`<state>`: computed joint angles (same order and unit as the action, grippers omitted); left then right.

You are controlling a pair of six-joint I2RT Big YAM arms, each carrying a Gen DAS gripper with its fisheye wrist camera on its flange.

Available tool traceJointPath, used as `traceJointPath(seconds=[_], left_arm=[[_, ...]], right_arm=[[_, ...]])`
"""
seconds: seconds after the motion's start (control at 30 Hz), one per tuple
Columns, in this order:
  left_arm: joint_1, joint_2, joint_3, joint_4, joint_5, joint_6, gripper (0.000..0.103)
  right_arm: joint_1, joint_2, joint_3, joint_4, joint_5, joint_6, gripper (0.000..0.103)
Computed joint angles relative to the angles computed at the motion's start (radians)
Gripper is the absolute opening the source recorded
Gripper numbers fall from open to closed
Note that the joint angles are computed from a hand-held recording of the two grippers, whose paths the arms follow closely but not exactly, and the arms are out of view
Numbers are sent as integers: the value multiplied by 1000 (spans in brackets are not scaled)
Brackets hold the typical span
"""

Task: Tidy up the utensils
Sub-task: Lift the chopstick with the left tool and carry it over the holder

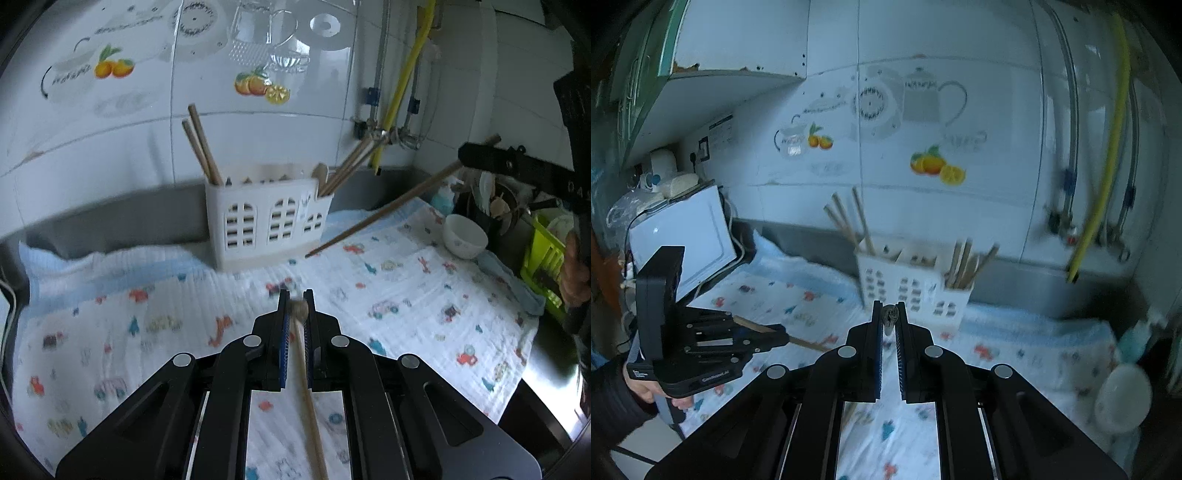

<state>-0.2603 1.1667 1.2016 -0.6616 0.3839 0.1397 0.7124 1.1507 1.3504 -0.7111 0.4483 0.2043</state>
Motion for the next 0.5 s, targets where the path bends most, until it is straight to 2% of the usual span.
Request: traceJointPath(seconds=[0.2, 0.5], left_arm=[[-8, 48, 92, -29, -8, 30, 5], [-14, 103, 186, -44, -11, 40, 5]], right_arm=[[-31, 42, 126, -63, 28, -76, 6], [-86, 125, 279, -153, 31, -120, 6]])
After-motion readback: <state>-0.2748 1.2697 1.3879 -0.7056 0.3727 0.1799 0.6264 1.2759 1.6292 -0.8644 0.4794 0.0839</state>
